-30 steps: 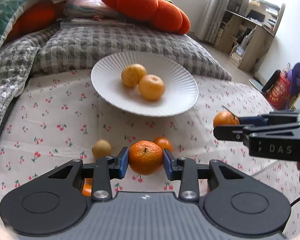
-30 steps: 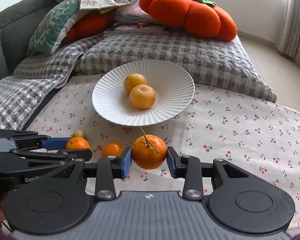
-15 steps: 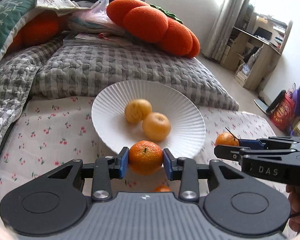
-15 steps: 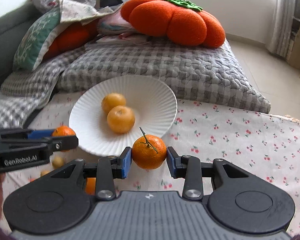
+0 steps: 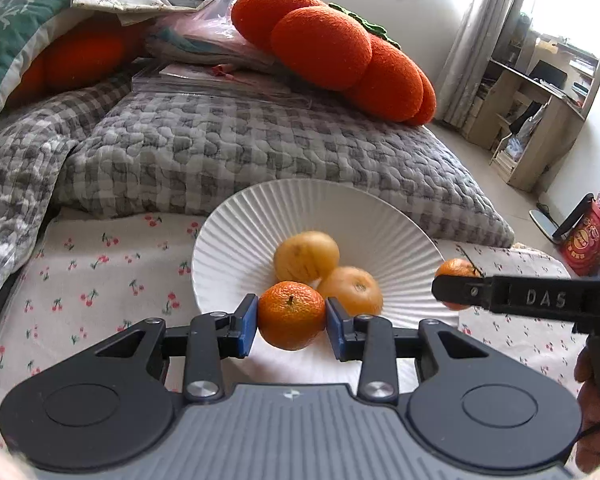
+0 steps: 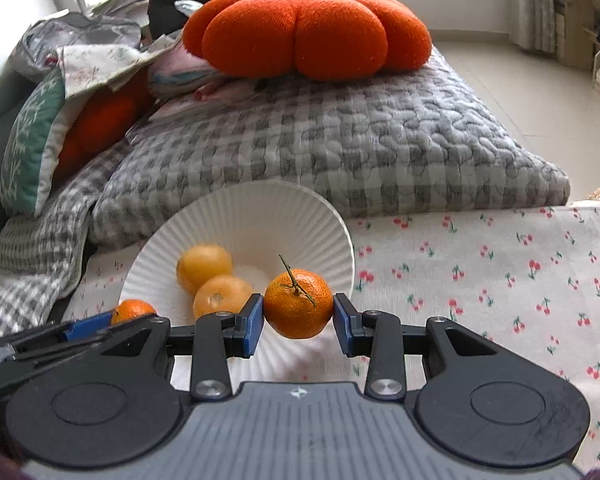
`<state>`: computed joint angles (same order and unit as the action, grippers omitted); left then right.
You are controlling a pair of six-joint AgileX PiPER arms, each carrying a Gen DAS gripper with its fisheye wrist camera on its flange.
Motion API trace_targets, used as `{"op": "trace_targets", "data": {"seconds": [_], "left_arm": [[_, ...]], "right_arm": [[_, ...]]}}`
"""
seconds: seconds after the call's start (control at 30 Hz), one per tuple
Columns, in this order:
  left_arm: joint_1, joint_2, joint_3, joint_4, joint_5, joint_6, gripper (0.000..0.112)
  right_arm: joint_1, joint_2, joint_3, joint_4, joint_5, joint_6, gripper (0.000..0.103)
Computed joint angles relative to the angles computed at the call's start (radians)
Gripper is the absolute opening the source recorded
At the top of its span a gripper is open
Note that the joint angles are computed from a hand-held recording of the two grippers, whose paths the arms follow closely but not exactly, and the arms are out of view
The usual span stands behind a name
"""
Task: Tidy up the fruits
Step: 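Carry both tangerines into the white plate and open both tools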
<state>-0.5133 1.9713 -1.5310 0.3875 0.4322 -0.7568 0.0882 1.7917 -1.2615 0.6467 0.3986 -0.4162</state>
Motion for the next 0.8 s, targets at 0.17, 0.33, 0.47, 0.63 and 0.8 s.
{"op": "trace_targets", "data": {"seconds": [0.17, 0.33, 0.47, 0.63, 0.8], "left_arm": [[0.017, 0.024, -0.020, -0.067, -0.005, 0.079, 0.033], [0.044, 0.036, -0.026, -0.152, -0.032, 0.161, 0.033], [0.049, 0.057, -0.046, -0.177, -0.029, 0.177, 0.033], [0.057, 0.081, -0.069, -0.215, -0.041, 0.221, 0.033], [0.058, 0.102, -0.079, -0.203, -0.046, 0.216, 0.034]], "right_arm": [[0.000, 0.049, -0.061, 0.011, 0.013, 0.023, 0.034], [0.005, 0.104, -0.111, 0.013, 0.027, 0.042, 0.034], [0.006, 0.132, -0.133, 0.034, 0.025, 0.044, 0.034], [0.010, 0.155, -0.154, 0.092, 0.027, -0.003, 0.034], [0.020, 0.185, -0.170, 0.146, 0.020, -0.044, 0.034]]}}
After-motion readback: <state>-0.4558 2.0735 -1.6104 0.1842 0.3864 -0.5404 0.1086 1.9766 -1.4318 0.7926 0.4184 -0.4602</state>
